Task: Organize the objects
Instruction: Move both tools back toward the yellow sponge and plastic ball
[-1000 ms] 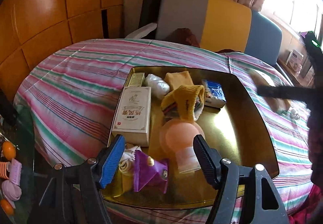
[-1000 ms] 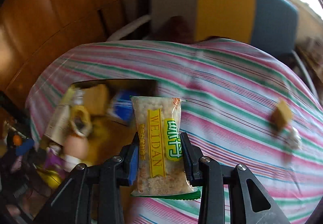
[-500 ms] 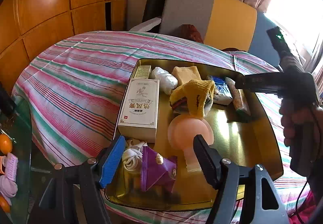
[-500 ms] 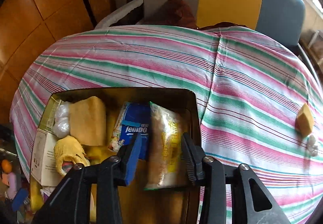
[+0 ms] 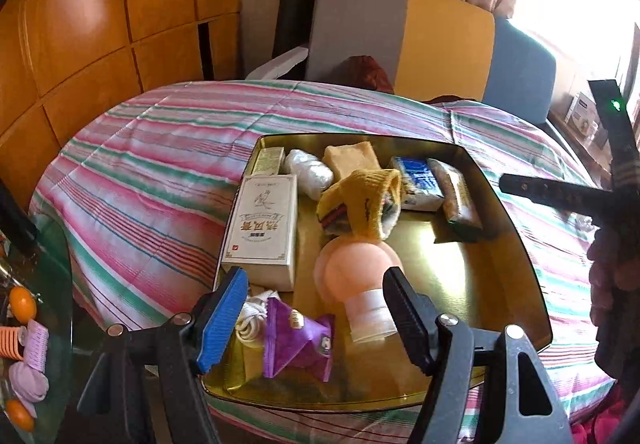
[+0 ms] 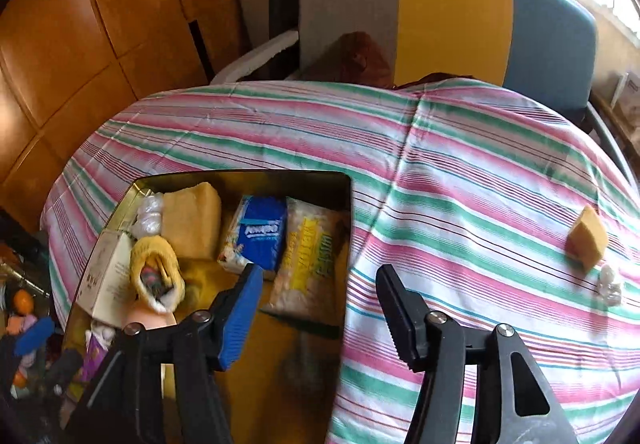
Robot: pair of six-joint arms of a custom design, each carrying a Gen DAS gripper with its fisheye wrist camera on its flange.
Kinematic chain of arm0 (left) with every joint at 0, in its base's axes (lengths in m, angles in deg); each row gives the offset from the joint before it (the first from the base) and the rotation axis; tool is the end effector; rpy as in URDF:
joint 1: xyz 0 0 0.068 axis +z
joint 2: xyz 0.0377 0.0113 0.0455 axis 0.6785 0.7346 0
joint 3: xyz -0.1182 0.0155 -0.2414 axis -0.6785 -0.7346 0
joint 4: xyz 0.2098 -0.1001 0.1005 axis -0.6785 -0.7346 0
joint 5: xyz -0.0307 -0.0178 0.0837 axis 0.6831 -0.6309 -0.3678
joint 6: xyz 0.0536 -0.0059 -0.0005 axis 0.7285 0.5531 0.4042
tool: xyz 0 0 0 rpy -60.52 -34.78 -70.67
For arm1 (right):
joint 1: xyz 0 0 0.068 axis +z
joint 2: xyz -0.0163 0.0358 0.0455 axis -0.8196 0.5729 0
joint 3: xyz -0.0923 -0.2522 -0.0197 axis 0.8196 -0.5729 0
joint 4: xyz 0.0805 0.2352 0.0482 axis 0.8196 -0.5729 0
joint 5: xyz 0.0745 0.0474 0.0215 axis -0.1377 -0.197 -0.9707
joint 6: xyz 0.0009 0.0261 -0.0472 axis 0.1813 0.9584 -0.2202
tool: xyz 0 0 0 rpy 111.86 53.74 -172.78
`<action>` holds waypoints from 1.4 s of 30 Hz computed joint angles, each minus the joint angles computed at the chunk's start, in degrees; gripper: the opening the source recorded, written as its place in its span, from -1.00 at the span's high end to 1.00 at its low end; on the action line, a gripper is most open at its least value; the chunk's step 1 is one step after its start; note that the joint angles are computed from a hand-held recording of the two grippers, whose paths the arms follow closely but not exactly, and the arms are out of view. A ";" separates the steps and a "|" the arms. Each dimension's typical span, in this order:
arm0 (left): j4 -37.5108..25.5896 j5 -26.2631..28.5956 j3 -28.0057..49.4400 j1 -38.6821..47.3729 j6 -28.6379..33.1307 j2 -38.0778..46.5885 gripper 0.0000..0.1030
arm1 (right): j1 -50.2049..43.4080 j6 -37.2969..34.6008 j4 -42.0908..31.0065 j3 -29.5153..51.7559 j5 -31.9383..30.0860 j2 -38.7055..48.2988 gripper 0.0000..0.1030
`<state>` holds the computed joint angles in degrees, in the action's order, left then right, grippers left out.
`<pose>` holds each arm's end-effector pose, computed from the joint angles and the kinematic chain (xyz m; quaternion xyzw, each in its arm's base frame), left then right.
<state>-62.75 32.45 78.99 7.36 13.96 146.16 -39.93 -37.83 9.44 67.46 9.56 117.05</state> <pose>0.1698 -0.0976 0.1110 -0.1723 0.9186 0.0398 0.3534 0.3605 0.1062 0.1151 -0.2361 0.9148 0.1319 0.2998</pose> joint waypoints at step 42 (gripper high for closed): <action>-13.15 3.08 59.93 -12.92 20.01 42.83 -0.38 | -41.38 -11.87 -9.70 22.58 -2.56 17.38 -0.38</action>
